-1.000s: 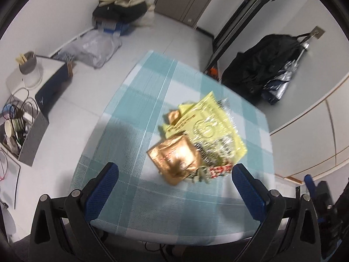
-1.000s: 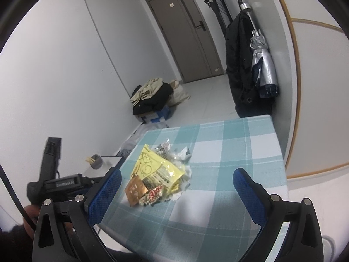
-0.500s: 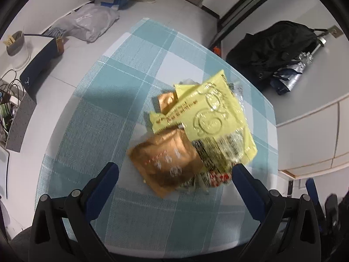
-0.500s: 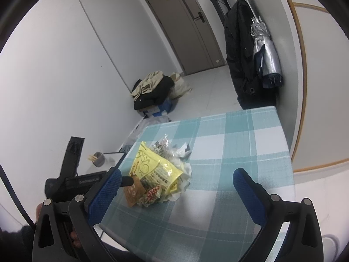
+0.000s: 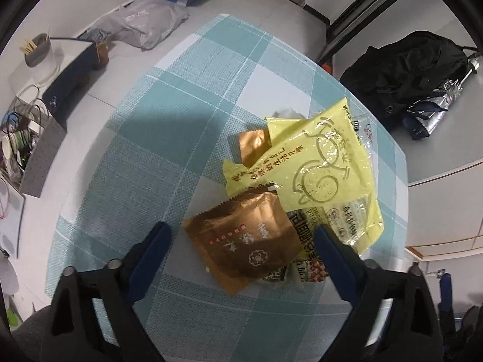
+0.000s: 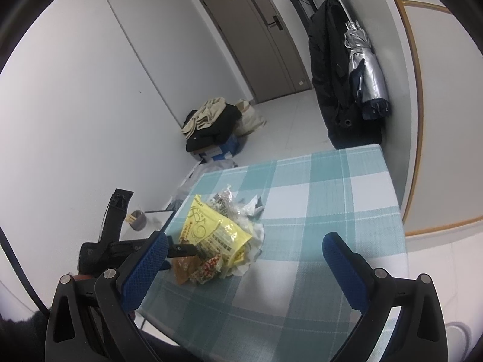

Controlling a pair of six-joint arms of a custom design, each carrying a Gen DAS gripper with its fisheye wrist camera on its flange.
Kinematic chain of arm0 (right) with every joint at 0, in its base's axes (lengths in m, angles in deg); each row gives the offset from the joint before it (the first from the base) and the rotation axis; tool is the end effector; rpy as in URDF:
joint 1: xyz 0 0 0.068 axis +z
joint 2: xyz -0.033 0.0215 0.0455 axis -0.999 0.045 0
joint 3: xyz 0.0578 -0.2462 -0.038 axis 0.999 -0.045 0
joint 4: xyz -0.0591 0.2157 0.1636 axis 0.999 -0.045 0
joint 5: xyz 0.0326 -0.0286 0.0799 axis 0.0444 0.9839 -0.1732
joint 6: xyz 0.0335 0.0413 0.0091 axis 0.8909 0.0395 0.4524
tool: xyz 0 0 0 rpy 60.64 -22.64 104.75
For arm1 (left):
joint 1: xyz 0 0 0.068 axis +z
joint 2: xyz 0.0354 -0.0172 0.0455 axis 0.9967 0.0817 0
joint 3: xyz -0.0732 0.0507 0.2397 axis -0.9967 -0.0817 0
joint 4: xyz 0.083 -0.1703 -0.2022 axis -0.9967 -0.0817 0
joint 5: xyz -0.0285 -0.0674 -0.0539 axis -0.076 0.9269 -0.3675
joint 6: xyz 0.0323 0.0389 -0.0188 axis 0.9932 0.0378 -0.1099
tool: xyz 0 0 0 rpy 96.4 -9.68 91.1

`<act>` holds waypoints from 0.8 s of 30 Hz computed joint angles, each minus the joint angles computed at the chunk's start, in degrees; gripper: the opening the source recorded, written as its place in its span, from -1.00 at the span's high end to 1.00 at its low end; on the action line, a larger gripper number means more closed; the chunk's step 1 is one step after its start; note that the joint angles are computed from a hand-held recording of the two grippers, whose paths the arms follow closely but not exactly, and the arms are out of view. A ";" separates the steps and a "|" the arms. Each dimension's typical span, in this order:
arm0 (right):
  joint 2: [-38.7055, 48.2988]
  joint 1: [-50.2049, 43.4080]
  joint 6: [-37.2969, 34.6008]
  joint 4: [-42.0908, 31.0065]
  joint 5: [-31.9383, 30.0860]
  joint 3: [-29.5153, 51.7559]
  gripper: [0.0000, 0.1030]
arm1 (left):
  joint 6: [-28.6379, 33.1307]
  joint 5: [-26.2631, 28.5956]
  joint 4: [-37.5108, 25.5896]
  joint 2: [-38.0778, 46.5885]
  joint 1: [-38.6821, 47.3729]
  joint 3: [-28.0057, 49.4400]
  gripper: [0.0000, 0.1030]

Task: Collect trash
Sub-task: 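Lower the left gripper onto the brown foil packet and close it, then lift the brown foil packet off the pile with the left gripper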

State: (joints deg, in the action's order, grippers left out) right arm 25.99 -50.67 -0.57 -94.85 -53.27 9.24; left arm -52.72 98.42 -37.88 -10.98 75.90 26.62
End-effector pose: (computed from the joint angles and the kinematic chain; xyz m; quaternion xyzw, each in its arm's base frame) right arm 0.1064 0.0723 0.2242 0.0357 0.8701 0.2318 0.4336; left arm 0.2169 -0.0455 0.1846 -0.0764 0.9715 -0.1739 0.1421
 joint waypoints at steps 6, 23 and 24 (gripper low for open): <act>0.11 2.00 1.15 -0.63 2.32 0.29 -1.00 | 0.72 -3.53 -0.67 -0.93 -1.12 -0.21 -0.17; 4.50 9.46 3.81 -2.26 10.74 1.74 -1.00 | 6.16 1.75 -1.15 -7.09 5.71 -3.12 0.90; 4.68 9.76 3.82 -2.32 11.06 1.78 -1.00 | 6.48 2.39 -1.17 -8.00 6.17 -3.33 0.90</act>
